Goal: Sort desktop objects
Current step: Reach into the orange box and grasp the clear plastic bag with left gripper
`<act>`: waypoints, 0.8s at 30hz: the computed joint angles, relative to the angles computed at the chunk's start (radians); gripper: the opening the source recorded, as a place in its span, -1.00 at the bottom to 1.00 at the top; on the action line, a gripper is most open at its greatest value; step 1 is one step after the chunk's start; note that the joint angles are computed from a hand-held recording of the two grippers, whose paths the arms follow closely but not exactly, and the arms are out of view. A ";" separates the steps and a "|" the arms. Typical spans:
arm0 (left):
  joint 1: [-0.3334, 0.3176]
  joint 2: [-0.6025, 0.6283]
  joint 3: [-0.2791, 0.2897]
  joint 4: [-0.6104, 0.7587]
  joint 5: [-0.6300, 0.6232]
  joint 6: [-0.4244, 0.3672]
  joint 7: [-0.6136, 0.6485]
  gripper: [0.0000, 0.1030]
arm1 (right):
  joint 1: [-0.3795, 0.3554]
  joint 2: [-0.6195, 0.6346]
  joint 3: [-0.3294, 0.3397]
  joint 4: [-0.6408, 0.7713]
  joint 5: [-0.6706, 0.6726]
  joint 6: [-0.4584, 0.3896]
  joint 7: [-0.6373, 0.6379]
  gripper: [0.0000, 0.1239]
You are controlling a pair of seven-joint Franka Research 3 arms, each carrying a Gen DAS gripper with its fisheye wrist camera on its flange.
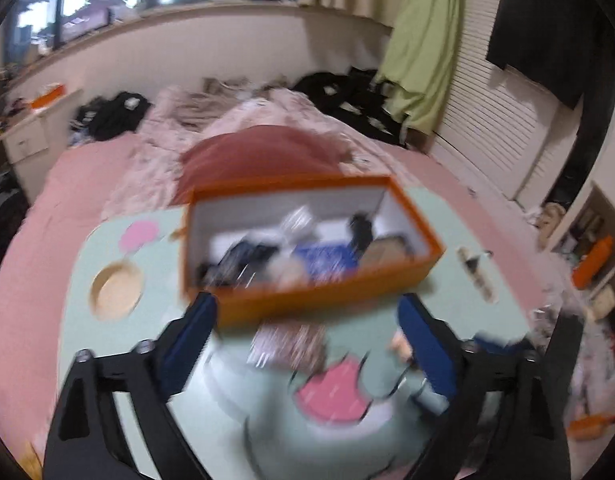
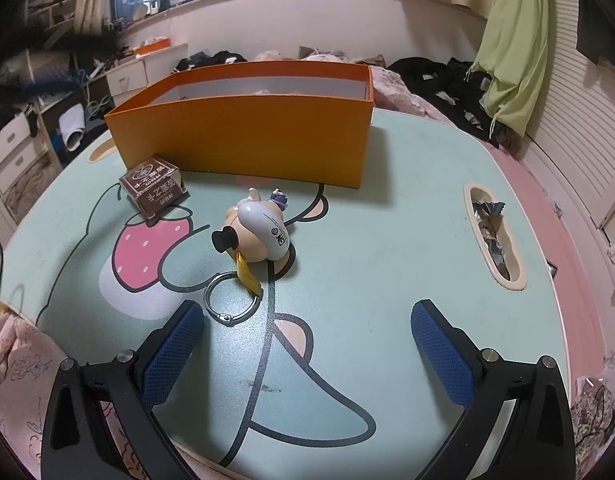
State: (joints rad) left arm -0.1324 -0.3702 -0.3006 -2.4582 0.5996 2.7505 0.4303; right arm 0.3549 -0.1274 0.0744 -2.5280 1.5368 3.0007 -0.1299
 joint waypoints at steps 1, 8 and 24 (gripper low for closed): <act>-0.027 0.080 0.046 0.082 -0.108 -0.025 0.115 0.49 | 0.000 0.000 0.000 0.000 0.000 0.000 0.000 0.66; -0.044 0.420 0.125 0.426 -0.362 -0.222 0.273 0.17 | 0.001 0.000 0.002 0.003 0.009 0.000 -0.007 0.66; -0.032 0.399 0.125 0.340 -0.284 -0.034 0.197 -0.32 | -0.002 0.003 0.005 0.005 0.026 -0.001 -0.023 0.66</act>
State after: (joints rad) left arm -0.1644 0.0286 -0.1758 -2.1177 0.3154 2.7168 0.6269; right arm 0.3533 -0.1249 0.0792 -2.5226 1.5623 2.9998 -0.1526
